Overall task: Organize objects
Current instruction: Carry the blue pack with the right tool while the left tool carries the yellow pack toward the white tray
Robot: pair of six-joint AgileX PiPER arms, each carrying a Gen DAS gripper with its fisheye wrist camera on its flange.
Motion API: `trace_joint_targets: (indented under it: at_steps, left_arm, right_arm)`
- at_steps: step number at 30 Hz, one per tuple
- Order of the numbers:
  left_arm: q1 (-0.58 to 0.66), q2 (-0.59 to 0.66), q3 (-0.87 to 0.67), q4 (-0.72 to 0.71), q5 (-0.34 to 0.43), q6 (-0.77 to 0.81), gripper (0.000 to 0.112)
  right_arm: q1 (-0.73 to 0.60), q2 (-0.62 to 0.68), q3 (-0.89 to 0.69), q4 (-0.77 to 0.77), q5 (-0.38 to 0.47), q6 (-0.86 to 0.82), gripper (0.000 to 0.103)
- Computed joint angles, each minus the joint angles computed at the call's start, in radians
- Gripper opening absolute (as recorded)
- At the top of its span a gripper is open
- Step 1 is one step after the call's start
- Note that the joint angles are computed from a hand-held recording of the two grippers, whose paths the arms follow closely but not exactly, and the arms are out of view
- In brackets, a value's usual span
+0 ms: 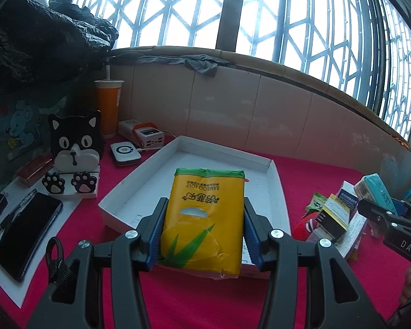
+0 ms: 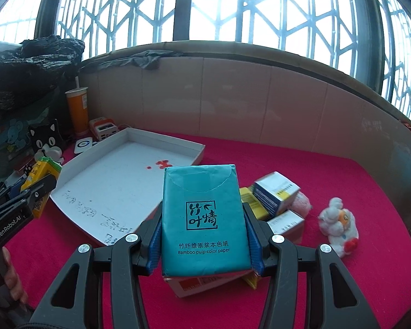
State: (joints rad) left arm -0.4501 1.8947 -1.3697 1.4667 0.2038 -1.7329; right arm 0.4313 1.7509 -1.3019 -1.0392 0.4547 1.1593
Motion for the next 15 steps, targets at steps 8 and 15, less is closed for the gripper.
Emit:
trace_joint_targets:
  at_steps: [8,15]
  left_arm:
    - [0.032,0.029,-0.056,-0.255,0.000,0.275,0.050]
    - [0.053,0.048,-0.129,-0.606,0.022,0.651,0.050]
  right_arm:
    - [-0.011,0.052,-0.087,0.160,-0.010,-0.144,0.055]
    - [-0.018,0.097,-0.190,0.308,0.011,-0.286,0.055]
